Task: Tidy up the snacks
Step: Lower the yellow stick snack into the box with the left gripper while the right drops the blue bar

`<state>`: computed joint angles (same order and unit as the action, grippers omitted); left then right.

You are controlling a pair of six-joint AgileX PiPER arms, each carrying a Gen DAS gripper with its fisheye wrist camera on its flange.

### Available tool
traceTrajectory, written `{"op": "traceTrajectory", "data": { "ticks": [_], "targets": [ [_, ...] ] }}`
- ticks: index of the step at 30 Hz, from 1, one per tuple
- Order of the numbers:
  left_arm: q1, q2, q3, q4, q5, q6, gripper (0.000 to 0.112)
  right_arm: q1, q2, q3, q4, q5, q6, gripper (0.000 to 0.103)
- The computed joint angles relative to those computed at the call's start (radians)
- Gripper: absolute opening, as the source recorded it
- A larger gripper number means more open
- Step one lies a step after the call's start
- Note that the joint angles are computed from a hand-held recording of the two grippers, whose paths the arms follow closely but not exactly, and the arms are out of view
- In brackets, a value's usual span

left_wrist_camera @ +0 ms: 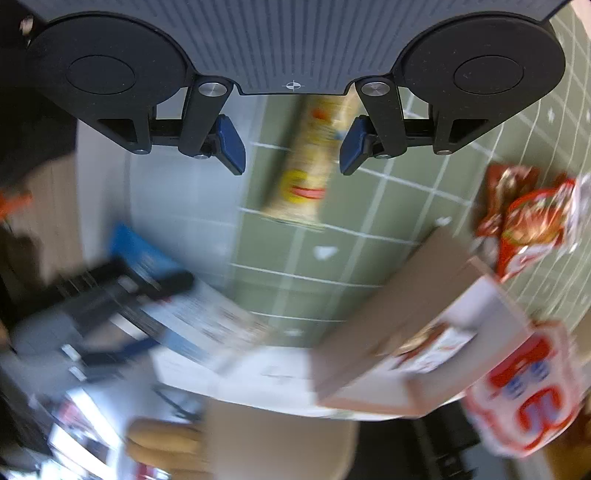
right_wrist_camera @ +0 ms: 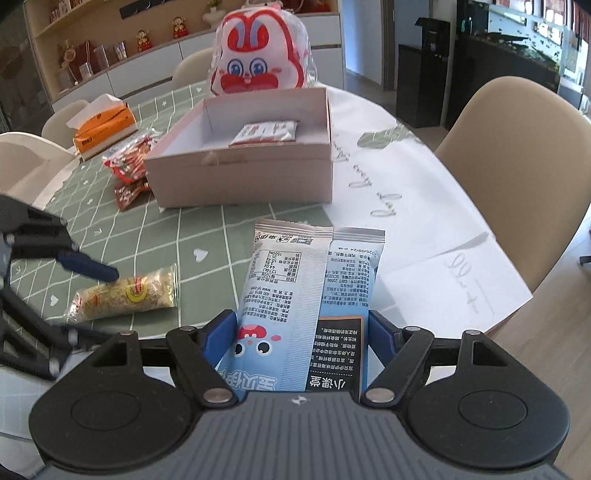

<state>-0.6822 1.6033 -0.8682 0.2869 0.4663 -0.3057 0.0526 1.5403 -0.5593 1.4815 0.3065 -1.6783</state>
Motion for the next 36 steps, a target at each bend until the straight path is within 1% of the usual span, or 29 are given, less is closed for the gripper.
{"op": "traceTrajectory", "data": {
  "ticks": [2, 3, 6, 7, 8, 9, 10, 12, 14, 15, 18, 19, 20, 21, 24, 26, 28, 30, 32, 34, 35, 36],
  "targets": [
    [0.008, 0.018, -0.02, 0.031, 0.023, -0.061, 0.063, 0.004, 0.003, 0.01, 0.018, -0.004, -0.024, 0.076],
    [0.019, 0.028, -0.029, 0.022, 0.028, -0.059, 0.063, 0.002, 0.007, 0.01, 0.016, -0.004, -0.029, 0.076],
    [0.047, 0.047, -0.044, -0.063, 0.033, 0.003, 0.06, -0.003, 0.01, 0.011, 0.019, -0.009, -0.05, 0.076],
    [0.057, 0.051, -0.045, -0.106, 0.03, 0.032, 0.055, -0.007, 0.008, 0.01, 0.009, -0.007, -0.045, 0.076],
    [0.066, 0.054, -0.042, -0.149, 0.025, 0.065, 0.048, -0.012, 0.006, 0.007, -0.008, -0.003, -0.033, 0.076],
    [0.065, 0.055, -0.036, -0.158, 0.02, 0.063, 0.043, -0.018, 0.001, 0.007, -0.019, 0.003, -0.028, 0.076],
    [0.062, 0.056, -0.025, -0.147, 0.0, 0.044, 0.04, -0.021, -0.001, 0.003, -0.035, 0.007, -0.018, 0.076],
    [0.048, 0.047, -0.003, -0.112, -0.025, -0.017, 0.038, -0.034, -0.015, -0.002, -0.066, 0.021, -0.005, 0.076],
    [0.045, 0.026, 0.031, -0.115, -0.066, -0.07, 0.034, -0.045, -0.032, -0.008, -0.1, 0.031, 0.012, 0.076],
    [0.042, 0.01, 0.053, -0.101, -0.096, -0.121, 0.034, -0.053, -0.045, -0.013, -0.125, 0.039, 0.029, 0.076],
    [0.021, -0.051, 0.085, 0.031, -0.146, -0.347, 0.034, -0.08, -0.086, -0.042, -0.191, 0.074, 0.077, 0.076],
    [0.024, -0.086, 0.09, 0.053, -0.165, -0.391, 0.034, -0.091, -0.102, -0.06, -0.219, 0.092, 0.103, 0.076],
    [0.035, -0.123, 0.086, 0.049, -0.183, -0.4, 0.034, -0.109, -0.116, -0.088, -0.252, 0.122, 0.133, 0.076],
    [0.047, -0.15, 0.072, 0.063, -0.188, -0.413, 0.034, -0.13, -0.131, -0.133, -0.282, 0.166, 0.163, 0.076],
    [0.088, -0.184, -0.041, 0.238, -0.155, -0.575, 0.034, -0.147, -0.135, -0.295, -0.336, 0.246, 0.248, 0.076],
    [0.128, -0.169, -0.126, 0.32, -0.137, -0.665, 0.034, -0.131, -0.106, -0.423, -0.386, 0.272, 0.335, 0.076],
    [0.165, -0.115, -0.252, 0.334, -0.084, -0.675, 0.034, -0.103, -0.051, -0.572, -0.443, 0.298, 0.44, 0.076],
    [0.204, -0.047, -0.364, 0.267, -0.047, -0.61, 0.034, -0.058, 0.018, -0.712, -0.527, 0.295, 0.56, 0.076],
    [0.254, 0.037, -0.453, 0.114, -0.036, -0.489, 0.034, -0.011, 0.101, -0.856, -0.664, 0.293, 0.749, 0.076],
    [0.301, 0.115, -0.476, -0.046, -0.078, -0.387, 0.034, 0.018, 0.172, -0.964, -0.751, 0.314, 0.885, 0.076],
    [0.318, 0.153, -0.479, -0.097, -0.1, -0.362, 0.034, 0.03, 0.202, -1.0, -0.778, 0.317, 0.931, 0.076],
    [0.329, 0.188, -0.466, -0.118, -0.133, -0.371, 0.034, 0.044, 0.228, -1.025, -0.805, 0.311, 0.974, 0.076]
  ]
}}
